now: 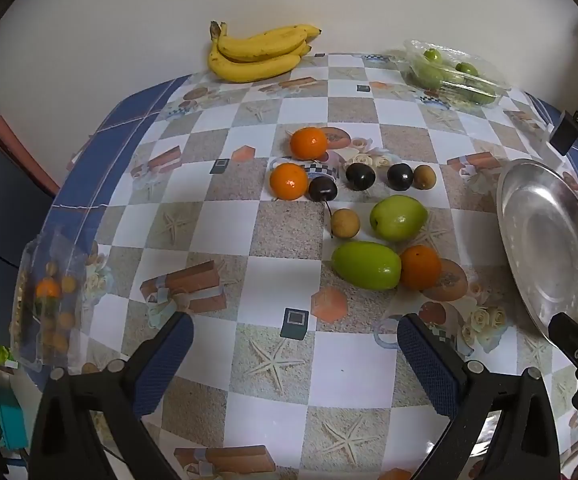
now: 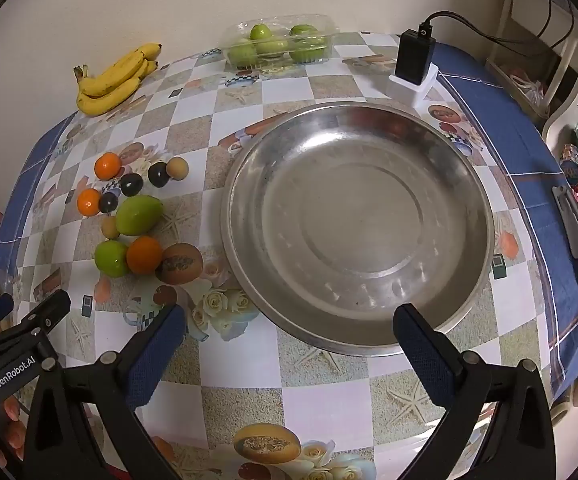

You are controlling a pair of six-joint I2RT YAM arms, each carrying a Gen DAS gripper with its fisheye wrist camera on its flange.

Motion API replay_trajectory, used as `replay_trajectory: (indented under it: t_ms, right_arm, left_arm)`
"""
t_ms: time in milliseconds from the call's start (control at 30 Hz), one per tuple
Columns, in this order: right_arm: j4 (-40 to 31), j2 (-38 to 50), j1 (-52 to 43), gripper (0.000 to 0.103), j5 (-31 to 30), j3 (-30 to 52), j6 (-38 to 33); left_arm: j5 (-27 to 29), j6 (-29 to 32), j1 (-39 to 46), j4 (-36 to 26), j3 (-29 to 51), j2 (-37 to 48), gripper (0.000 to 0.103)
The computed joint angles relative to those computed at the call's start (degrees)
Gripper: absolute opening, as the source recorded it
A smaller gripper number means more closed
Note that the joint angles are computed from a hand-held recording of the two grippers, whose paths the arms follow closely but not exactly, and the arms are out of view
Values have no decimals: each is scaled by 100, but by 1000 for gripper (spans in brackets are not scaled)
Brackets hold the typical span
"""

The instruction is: Organize fruits

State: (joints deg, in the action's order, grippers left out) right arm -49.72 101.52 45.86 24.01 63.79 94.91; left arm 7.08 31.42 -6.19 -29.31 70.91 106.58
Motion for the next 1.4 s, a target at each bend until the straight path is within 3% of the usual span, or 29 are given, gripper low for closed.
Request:
replay_trajectory:
  t_ms: [1400]
  right_arm:
    - [245,-25,-2,103,6,-56,-235]
  left_arm:
    - [19,-1,7,60,-106,-73,103]
